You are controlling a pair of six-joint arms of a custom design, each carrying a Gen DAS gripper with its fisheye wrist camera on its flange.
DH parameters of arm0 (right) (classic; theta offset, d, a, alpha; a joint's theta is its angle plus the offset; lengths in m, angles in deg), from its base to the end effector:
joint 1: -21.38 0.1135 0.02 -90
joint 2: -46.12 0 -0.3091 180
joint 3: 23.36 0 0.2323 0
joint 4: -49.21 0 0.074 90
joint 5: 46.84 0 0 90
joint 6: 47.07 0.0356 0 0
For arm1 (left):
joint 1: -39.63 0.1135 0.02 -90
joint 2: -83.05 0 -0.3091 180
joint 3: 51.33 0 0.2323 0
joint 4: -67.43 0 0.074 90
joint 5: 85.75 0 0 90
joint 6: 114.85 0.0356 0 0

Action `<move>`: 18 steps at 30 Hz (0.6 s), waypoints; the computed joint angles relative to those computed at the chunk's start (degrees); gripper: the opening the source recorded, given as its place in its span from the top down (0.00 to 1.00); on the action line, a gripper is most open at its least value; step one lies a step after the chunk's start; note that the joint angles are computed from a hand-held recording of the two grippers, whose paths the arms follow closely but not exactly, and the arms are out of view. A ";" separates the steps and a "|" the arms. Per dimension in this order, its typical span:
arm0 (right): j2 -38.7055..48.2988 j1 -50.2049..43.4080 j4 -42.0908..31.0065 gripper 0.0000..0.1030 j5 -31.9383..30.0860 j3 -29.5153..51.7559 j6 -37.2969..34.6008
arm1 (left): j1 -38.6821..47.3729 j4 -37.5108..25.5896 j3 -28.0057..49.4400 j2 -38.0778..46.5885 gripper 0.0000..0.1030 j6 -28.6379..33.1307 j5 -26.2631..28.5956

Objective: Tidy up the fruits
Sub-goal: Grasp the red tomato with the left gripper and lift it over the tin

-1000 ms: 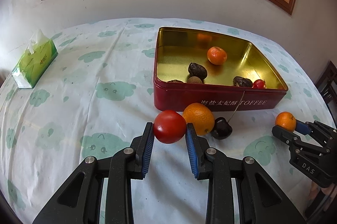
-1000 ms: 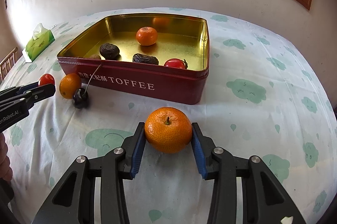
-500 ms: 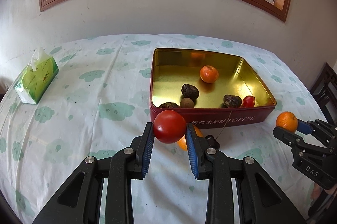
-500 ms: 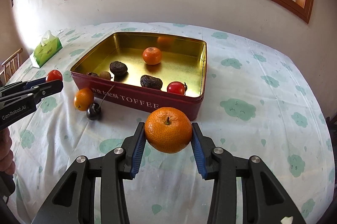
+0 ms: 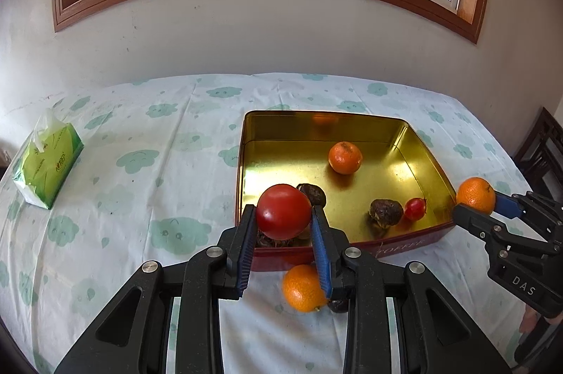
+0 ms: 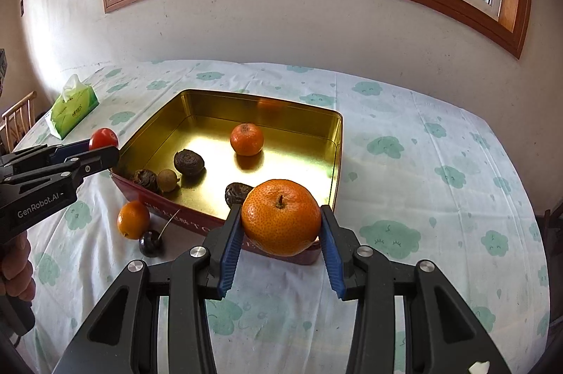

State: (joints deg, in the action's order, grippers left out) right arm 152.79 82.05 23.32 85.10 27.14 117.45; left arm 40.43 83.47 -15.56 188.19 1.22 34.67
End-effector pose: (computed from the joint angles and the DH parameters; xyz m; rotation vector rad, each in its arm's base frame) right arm 0.1441 0.2079 0.1171 0.3538 2.3822 -0.1972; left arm 0.2453 -0.0146 0.1105 0.7265 2.2651 -0.4441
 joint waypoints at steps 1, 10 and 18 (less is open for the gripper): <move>0.13 -0.77 1.07 0.62 -0.32 -0.22 -1.05 | -0.67 -0.21 0.57 0.40 0.70 -0.42 -0.33; 2.55 -7.73 9.97 0.62 -3.63 -1.68 -10.07 | -4.80 0.76 4.00 5.10 0.70 -2.34 -4.43; 5.60 -10.72 15.32 0.62 -5.89 -2.08 -13.54 | -6.59 1.94 5.65 8.49 0.70 -3.42 -6.91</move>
State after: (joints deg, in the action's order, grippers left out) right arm 158.39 71.33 38.64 79.21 25.06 103.91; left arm 33.85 85.41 -9.91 196.69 -2.20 27.76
